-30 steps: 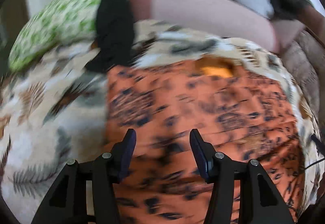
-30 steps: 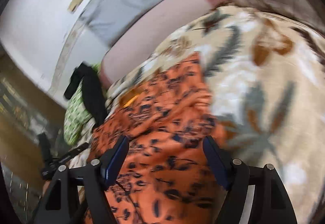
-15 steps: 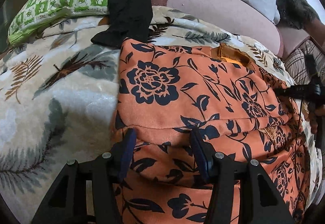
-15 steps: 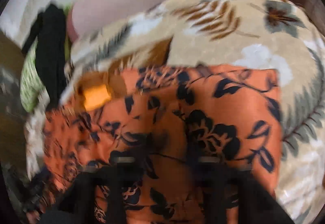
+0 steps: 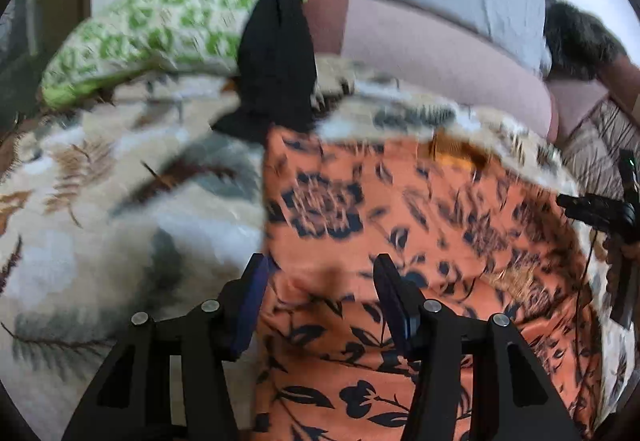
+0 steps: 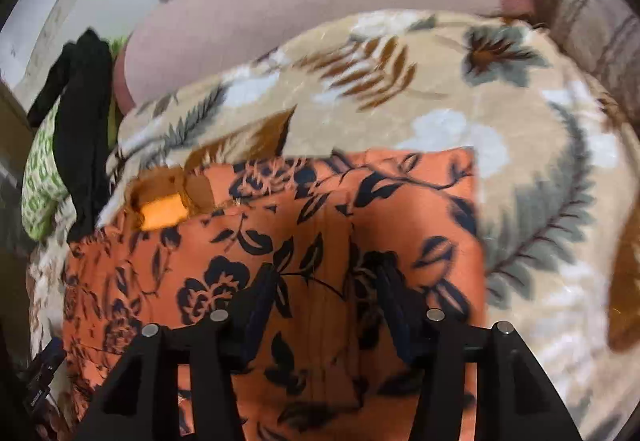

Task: Fold small clothes

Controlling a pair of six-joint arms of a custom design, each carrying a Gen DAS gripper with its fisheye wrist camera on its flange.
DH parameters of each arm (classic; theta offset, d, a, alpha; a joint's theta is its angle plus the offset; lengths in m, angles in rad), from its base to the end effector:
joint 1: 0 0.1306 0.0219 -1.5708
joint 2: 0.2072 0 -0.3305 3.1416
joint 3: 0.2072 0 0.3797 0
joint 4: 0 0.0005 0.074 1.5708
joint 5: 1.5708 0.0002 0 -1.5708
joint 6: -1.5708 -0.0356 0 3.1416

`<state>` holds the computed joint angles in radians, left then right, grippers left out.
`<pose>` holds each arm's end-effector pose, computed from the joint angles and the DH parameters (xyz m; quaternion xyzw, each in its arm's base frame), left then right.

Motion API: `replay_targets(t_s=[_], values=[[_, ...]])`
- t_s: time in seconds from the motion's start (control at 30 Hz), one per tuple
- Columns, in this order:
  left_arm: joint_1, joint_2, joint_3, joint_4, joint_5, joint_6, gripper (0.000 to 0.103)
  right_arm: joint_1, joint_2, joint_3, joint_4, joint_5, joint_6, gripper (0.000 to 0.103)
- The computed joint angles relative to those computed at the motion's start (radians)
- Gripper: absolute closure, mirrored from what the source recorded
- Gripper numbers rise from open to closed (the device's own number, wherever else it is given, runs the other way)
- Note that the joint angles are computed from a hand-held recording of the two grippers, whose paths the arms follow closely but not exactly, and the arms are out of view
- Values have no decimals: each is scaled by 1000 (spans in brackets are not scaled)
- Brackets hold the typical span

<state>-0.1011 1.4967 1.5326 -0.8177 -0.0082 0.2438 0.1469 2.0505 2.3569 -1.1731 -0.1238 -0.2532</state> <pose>0.5202 -0.0530 0.3944 -0.0674 0.9207 -0.0622 0.3793 0.6564 0.1011 0.4172 0.0285 0.9367 0.1253 0.3258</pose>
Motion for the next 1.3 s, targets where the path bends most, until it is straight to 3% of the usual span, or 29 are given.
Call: replay_targets(t_s=[0.1,0.13,0.2,0.23,0.27,0.3,0.37,0.4,0.43,0.47,0.5,0.53,0.57,0.67,0.73,0.83,1.0,1.1,1.17,1.3], values=[[21,42,45,-54,10,30,47,6,-113,-136,119,-143,-16,43],[21,73,71,-96,-5,35,47,4,-128,-162,126,-202,-11,35],[25,158,132,-207,-34,35,45,6,-87,-130,66,-304,-7,33],[28,155,128,-207,-34,37,45,10,-33,-86,-22,-269,-6,33],[26,141,122,-203,-45,39,45,7,-12,-86,-59,-235,-36,37],[23,123,119,-206,-66,45,46,0,-26,-110,-46,-241,-60,41],[28,65,62,-118,-54,43,46,0,-106,-206,41,-256,-75,40],[25,69,66,-121,-68,27,46,3,-154,-263,102,-280,-69,39],[22,106,102,-174,-91,16,46,4,-177,-296,132,-292,-69,32],[26,154,145,-237,-86,21,44,8,-175,-301,123,-298,-54,22],[33,176,155,-250,-70,33,43,11,-136,-257,64,-278,-35,19],[32,165,145,-232,-78,31,43,10,-107,-242,22,-260,-41,20],[29,154,149,-242,-88,33,43,6,-127,-264,29,-267,-64,24],[27,56,69,-171,-80,33,43,-4,-313,-465,207,-297,-122,22],[28,-13,3,-150,-72,41,43,-8,-408,-559,239,-257,-138,22],[30,-129,-100,-154,-43,70,43,-29,-585,-747,283,-269,-183,22],[25,-366,-287,-183,-12,98,43,-80,-937,-1060,273,-202,-152,22],[5,-534,-378,-206,-28,109,43,-111,-1165,-1177,278,-71,-95,22],[-10,-616,-401,-216,-62,107,43,-135,-1329,-1199,281,65,-36,22],[-30,-744,-373,-210,-97,112,42,-113,-1471,-1142,353,251,46,22]])
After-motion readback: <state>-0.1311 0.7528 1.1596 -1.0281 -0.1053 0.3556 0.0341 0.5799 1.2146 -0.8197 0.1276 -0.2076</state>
